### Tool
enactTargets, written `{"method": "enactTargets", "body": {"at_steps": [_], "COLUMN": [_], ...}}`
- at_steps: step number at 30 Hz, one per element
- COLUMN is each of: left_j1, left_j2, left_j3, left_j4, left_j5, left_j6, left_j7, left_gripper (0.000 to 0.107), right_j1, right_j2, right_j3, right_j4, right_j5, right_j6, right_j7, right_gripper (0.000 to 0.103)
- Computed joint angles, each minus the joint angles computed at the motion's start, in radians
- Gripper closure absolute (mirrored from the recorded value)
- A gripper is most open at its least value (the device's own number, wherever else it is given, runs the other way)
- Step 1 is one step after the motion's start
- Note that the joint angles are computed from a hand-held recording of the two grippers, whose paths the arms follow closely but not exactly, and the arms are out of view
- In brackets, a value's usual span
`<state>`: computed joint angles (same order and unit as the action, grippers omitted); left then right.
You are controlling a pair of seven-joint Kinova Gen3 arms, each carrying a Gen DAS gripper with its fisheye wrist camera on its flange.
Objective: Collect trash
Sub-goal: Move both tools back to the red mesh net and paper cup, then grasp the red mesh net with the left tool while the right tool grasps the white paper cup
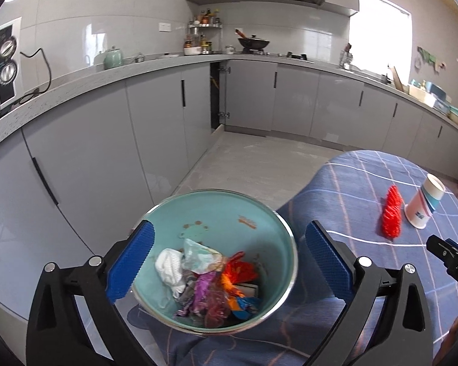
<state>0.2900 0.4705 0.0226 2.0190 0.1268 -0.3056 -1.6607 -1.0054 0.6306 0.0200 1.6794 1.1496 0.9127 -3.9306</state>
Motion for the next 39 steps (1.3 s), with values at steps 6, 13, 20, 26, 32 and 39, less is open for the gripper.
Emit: {"method": "enactTargets", "body": {"at_steps": [6, 13, 20, 26, 32, 39], "left_j1": [0.058, 0.042, 0.054, 0.089, 0.078, 0.175], "left_j2": [0.000, 0.016, 0.073, 0.142, 0.235, 0.335], "left_j3": [-0.016, 0.069, 0.141, 0.170, 0.244, 0.173], "left_j4": [-0.004, -0.038, -0.148, -0.286, -0.437, -0.635], "left_j5": [0.025, -0.048, -0.117, -0.158, -0.165, -0.137], "left_j6": [0.014, 0.073, 0.187, 0.303, 0.436, 0.592], "left_j7": [-0.028, -0.026, -0.024, -0.040, -0.086, -0.091], "left_gripper": [0.010, 0.010, 0.010, 0.012, 0.021, 0.035], "right_j1": [-0.009, 0.017, 0.080, 0.147, 0.219, 0.250], "right_j2": [-0.040, -0.084, -0.118, -0.142, -0.159, -0.173], "right_j3": [-0.008, -0.047, -0.078, -0.079, -0.075, -0.074], "right_j4": [0.086, 0.185, 0.235, 0.262, 0.266, 0.292], "right_j5": [0.027, 0.031, 0.035, 0.085, 0.112, 0.143], "right_j6": [0.027, 0.063, 0.048, -0.026, -0.099, -0.149], "right_j7": [-0.105, -0.219, -0.214, -0.193, -0.133, -0.145], "right_gripper": [0.031, 0.031, 0.031, 0.031, 0.031, 0.031]}}
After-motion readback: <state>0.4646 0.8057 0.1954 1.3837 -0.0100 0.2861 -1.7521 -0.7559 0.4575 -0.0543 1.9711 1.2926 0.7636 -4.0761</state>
